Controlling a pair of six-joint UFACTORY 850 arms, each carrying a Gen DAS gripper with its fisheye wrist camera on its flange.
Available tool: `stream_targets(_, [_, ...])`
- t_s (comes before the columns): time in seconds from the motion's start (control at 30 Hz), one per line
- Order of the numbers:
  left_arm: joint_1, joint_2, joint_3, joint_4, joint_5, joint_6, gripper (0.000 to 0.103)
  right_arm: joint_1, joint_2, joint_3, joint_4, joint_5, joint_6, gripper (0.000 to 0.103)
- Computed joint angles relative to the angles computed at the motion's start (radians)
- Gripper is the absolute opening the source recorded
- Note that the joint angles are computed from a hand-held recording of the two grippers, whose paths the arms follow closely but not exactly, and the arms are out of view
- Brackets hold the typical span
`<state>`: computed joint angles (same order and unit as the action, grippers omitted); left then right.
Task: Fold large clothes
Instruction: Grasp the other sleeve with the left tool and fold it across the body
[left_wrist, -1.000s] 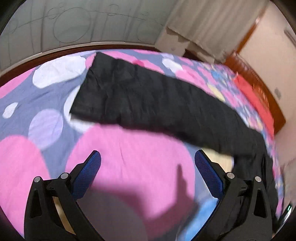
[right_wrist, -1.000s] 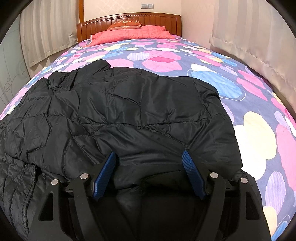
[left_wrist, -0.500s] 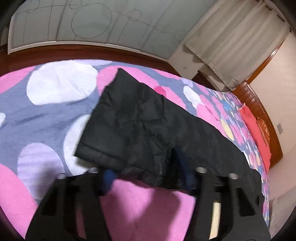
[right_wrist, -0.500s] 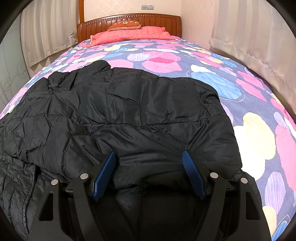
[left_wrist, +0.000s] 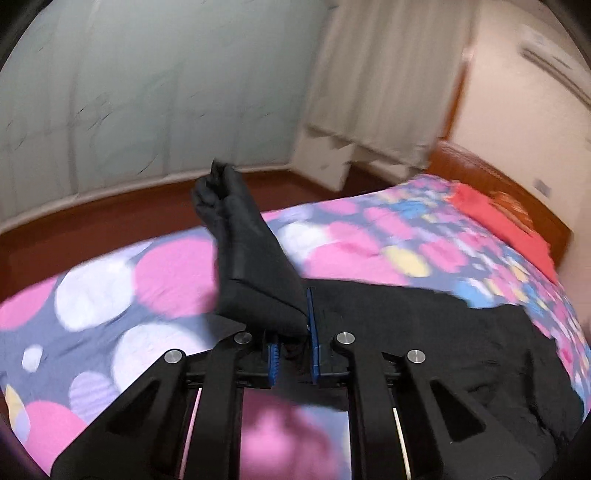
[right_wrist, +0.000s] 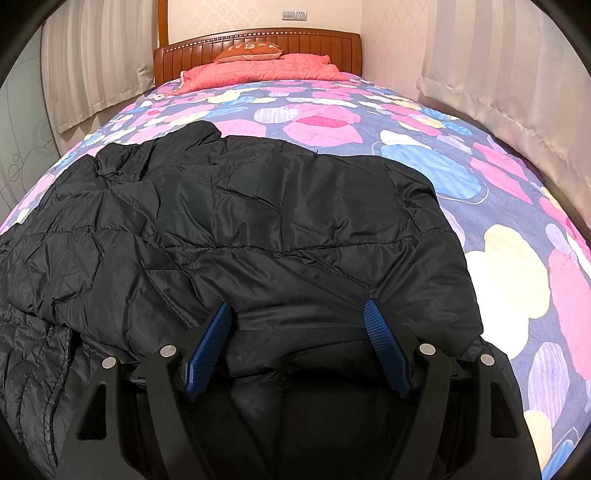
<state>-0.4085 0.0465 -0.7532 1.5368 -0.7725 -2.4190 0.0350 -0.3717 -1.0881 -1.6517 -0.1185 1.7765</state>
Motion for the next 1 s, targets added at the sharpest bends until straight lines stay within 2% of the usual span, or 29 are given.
stream_targets(0.13, [-0.076,-0.055,-0.104,0.056,0.045,0.054,0.012,-0.001,0.001,-0.001,0.006,0.002,-0.005,0.073])
stream_targets(0.3, [-0.159,-0.179,-0.25,0.088,0.083,0.144,0.011,0.0,0.002,0.002,-0.018,0.0,0.019,0.073])
stream_targets(0.6, [-0.262,-0.442,-0.547,0.002,0.21,0.412,0.011,0.001,0.003,0.005,-0.042,-0.001,0.045,0.073])
stream_targets(0.7, [-0.289,-0.496,-0.599,-0.035,0.226,0.483,0.011,0.0,0.003,0.004,-0.049,0.0,0.052,0.073])
stream_targets(0.8, [-0.315,-0.555,-0.659,-0.077,0.21,0.559,0.011,0.0,0.003,0.005,-0.06,0.002,0.065,0.073])
stream_targets(1.0, [-0.325,-0.63,-0.74,-0.203,0.212,0.687,0.011,0.0,0.006,0.005,-0.047,0.0,0.051,0.074])
